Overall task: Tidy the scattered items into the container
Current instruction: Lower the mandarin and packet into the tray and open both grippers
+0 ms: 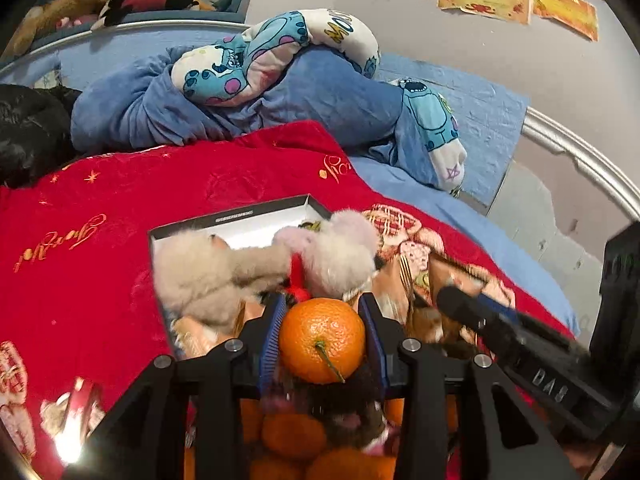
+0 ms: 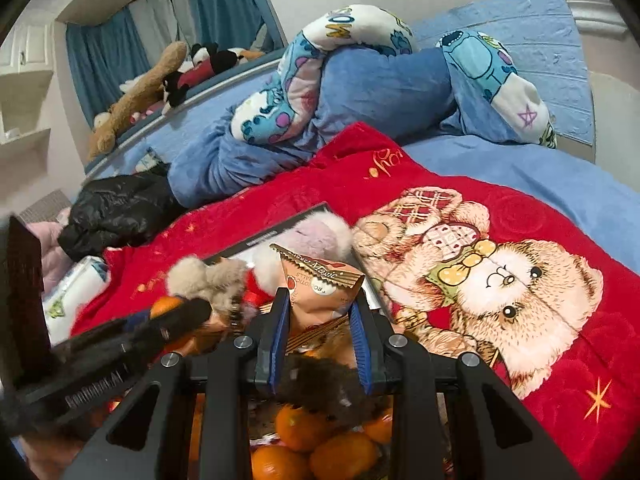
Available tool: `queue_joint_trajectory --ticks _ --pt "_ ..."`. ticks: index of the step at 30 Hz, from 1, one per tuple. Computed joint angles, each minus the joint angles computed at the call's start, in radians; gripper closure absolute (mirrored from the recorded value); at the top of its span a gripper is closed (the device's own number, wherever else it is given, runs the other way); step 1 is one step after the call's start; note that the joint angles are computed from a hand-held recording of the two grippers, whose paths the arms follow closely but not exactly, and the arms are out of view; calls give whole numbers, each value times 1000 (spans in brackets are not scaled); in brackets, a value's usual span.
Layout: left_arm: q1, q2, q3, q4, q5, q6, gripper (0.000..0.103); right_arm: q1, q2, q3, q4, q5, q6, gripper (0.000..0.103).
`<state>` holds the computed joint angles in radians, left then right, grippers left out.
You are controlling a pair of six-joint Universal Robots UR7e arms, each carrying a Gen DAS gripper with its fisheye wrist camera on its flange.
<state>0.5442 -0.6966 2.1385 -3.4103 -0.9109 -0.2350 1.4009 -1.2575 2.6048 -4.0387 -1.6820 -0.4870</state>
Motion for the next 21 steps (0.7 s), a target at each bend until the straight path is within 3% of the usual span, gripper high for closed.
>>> queue_joint_trajectory --ticks 4,8,21 --pt "31 25 -48 11 -14 38 64 -16 4 -23 35 -1 -6 75" --pt "73 33 -86 50 -80 53 64 -17 26 -38 41 -22 -14 75" --pt "79 55 -98 16 -60 102 64 27 101 -50 -21 -76 -47 75"
